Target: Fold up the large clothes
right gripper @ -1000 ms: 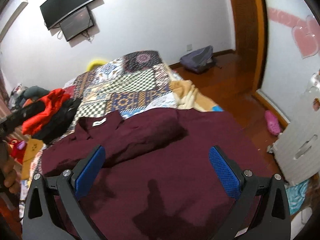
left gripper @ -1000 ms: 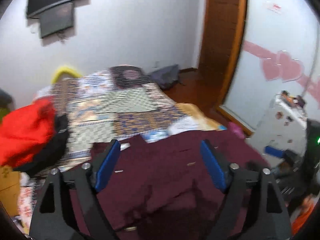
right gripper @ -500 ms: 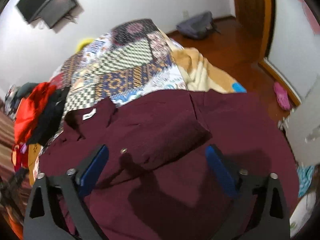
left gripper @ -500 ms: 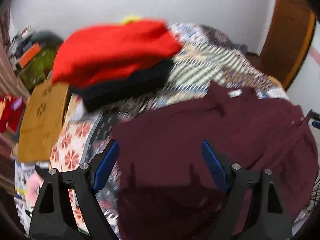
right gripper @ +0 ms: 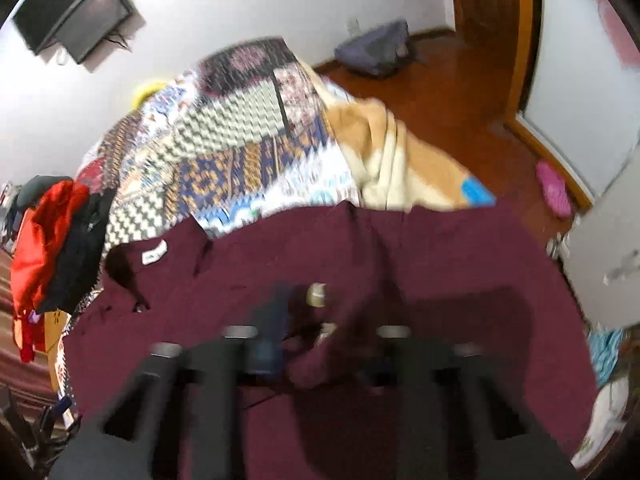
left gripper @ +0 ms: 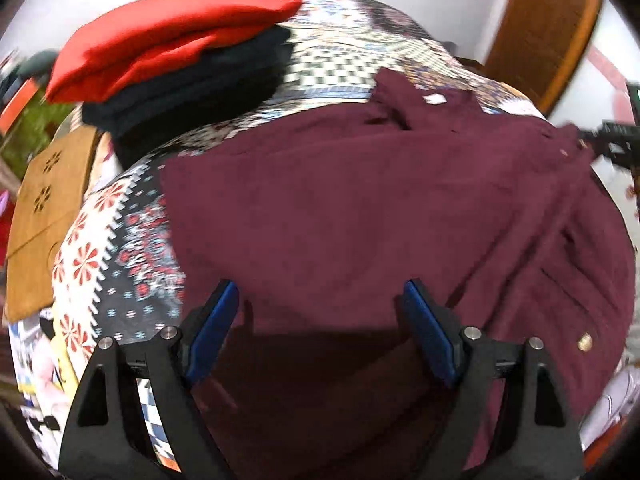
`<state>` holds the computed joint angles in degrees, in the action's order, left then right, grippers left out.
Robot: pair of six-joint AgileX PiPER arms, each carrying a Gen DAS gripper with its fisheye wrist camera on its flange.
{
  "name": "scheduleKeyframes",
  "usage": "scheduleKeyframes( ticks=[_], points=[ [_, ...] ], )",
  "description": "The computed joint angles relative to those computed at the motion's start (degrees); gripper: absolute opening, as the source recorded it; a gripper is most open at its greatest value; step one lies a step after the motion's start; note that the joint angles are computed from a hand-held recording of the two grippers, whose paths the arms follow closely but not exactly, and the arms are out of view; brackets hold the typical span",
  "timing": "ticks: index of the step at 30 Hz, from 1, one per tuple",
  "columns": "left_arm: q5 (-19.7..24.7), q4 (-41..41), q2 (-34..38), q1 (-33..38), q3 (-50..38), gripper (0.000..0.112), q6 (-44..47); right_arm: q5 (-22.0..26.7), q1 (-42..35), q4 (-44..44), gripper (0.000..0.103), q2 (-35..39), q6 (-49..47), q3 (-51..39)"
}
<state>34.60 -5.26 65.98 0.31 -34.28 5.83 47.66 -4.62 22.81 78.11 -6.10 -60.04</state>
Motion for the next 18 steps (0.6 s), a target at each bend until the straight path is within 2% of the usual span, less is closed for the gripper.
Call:
scheduleKeyframes(
  ticks=[3,5,8,12,15,18],
  points=[
    [0.45,5.1,-0.79,-5.97,-0.21,0.084,-6.96,2.96,-4.94,7.34,0.012,-3.79,-7.52,-0.41],
    [1.2,5.33,-1.72,-8.21,-0.24,0.084,-8.66,3.45,-7.49,9.84,0.012,-7.17,-11.11,0.66],
    [1.96,7.9,-3.09,-12.26,0.27,0.084,-13.48,2.07,-7.16,6.15,0.012,-11.59,-12.18,3.83],
    [2.27,12.61,-3.96,-18.08,1.75,0.084,-21.32,-2.81,-3.83,-2.58,0.011,-13.1,-8.61,9.9],
    [2.76,18.19,-4.69,-22.26,2.91,0.084,-30.21,-3.15,-6.92,-0.4,0.012,-11.47,-11.32,13.44],
    [3.31,18.24,-5.78,-22.52,3.3,0.084,-32.49,-2.95,-11.46,3.99,0.021,-12.24,-14.26,16.37]
  ],
)
